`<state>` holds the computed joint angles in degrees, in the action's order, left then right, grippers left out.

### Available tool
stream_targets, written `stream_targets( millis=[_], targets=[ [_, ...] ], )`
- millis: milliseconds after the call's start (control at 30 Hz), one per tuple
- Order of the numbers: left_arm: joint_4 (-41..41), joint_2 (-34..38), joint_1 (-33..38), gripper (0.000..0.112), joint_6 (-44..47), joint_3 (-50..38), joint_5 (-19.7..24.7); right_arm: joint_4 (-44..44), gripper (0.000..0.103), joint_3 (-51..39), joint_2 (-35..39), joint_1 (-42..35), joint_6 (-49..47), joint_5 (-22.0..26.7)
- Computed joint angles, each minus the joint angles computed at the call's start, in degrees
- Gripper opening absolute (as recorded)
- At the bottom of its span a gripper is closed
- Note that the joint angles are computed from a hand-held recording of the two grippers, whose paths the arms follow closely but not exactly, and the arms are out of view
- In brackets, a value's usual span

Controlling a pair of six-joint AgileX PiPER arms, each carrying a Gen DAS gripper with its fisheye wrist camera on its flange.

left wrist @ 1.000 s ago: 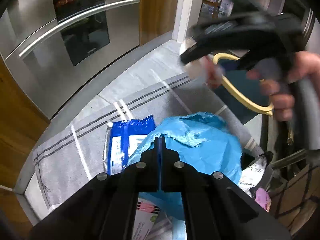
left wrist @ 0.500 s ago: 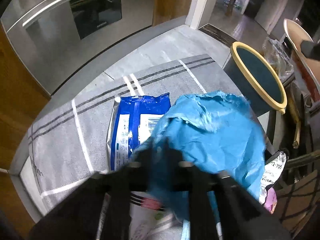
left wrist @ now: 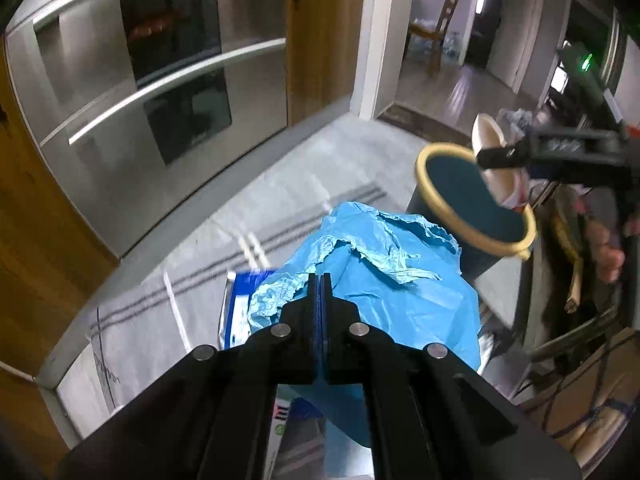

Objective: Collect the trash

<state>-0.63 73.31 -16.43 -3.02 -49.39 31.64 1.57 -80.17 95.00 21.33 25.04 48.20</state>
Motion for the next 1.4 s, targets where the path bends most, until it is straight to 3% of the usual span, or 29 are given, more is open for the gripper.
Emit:
stream_targets(
  millis=[267,633,833,1167,1400],
  targets=[
    [2.93,5.37,-6.95,0.001,-5.13,-12.52,3.57,0.42,0.085,2.78,-1.52,-9.01,1.7,-3.2],
    [12.36,25.58,-17.22,0.001,-12.34,-32.5,8.11,-0.09,0.085,6.79,0.07,-17.68,8.08,-5.58],
    [17.61,37.13,-20.78,0.001,-16.19,-46.0,13.3,1.55,0.085,7.98,2.04,-20.64,9.66,-5.96],
    [25.95,50.36,-25.56,0.001,-17.82,-65.62,22.47,5.97,0.085,9.91,1.84,-24.16,7.85,-10.46],
    [26.64,51.23,-26.22,0.001,-18.54,-67.69,21.03,7.63,0.085,9.8,2.03,-24.28,5.73,-12.16]
  ],
)
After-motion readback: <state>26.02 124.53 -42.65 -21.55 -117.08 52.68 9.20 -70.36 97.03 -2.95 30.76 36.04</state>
